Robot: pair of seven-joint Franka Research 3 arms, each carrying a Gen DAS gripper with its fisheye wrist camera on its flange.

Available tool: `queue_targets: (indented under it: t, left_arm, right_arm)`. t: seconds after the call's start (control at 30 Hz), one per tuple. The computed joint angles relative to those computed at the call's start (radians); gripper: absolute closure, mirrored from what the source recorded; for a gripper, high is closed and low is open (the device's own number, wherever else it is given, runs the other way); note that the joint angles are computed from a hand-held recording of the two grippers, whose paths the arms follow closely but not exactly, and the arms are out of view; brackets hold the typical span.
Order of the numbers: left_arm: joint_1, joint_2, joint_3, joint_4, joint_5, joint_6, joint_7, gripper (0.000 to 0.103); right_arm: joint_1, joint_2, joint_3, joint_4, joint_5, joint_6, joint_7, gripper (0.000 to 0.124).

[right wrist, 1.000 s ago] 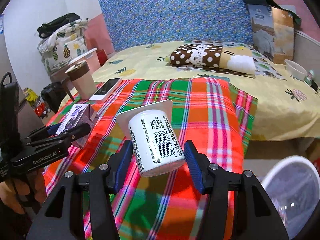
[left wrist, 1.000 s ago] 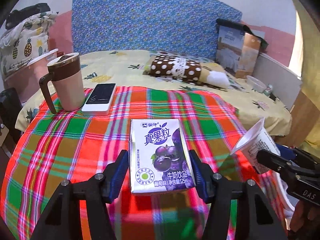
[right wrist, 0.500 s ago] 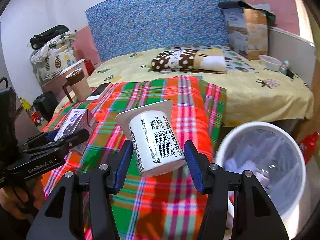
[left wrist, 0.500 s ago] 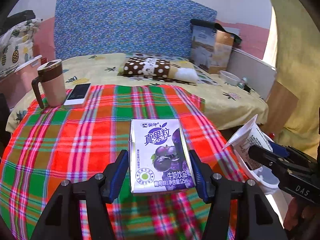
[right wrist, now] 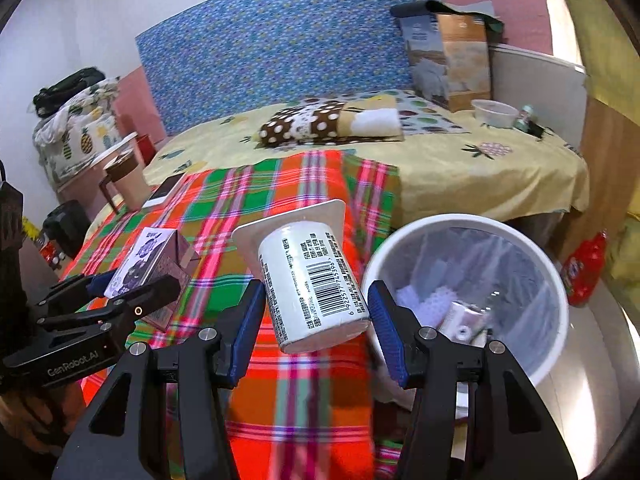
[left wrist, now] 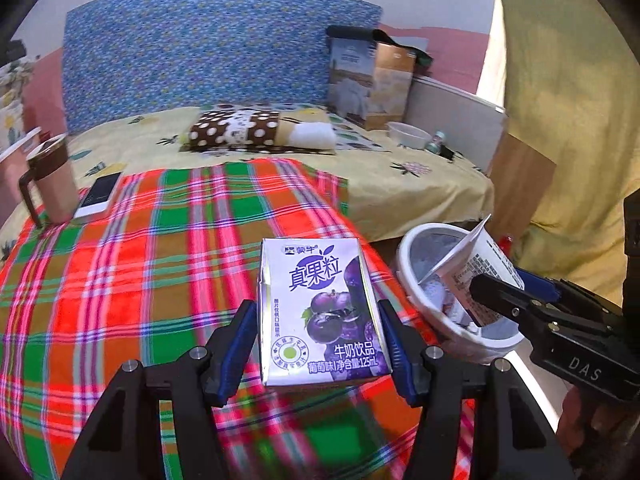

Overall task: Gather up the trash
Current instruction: 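Carry the grape carton with the left tool while the right tool carries the yogurt cup to the bin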

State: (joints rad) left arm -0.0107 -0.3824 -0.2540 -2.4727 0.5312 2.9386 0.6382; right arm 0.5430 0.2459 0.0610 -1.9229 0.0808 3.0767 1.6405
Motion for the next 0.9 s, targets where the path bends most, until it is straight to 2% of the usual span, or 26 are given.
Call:
queue_targets:
  t: [0.17,0.33,0.5,0.57,0.9]
  left_arm:
    - [-0.030,0.091,-0.004,0.081,0.001,0.016,0.038,0.043]
    - [-0.073,0.193,0.004,0.170,-0.005,0.027,0.086,0.043]
    - [-0.120,0.300,0.019,0.265,-0.021,0.036,0.143,0.043]
    - [-0.137,0.342,0.025,0.304,-0.032,0.029,0.168,0.043]
    - [-0.181,0.498,0.035,0.441,-0.213,0.014,0.372,0.043]
  right_arm:
    - [0.063,-0.023,-0.112,-0.039,-0.093,0.017,0.130,0.069]
    - [0.093,-0.037,-0.192,-0.064,-0.209,0.016,0.274,0.069]
    - [0.078,-0.037,-0.215,-0.069,-0.297,0.005,0.377,0.069]
    - [0.057,-0.034,-0.205,-0.066,-0.311,-0.003,0.393,0.069]
    - [0.001,-0.007,-0.188,-0.039,-0.349,-0.037,0.448,0.069]
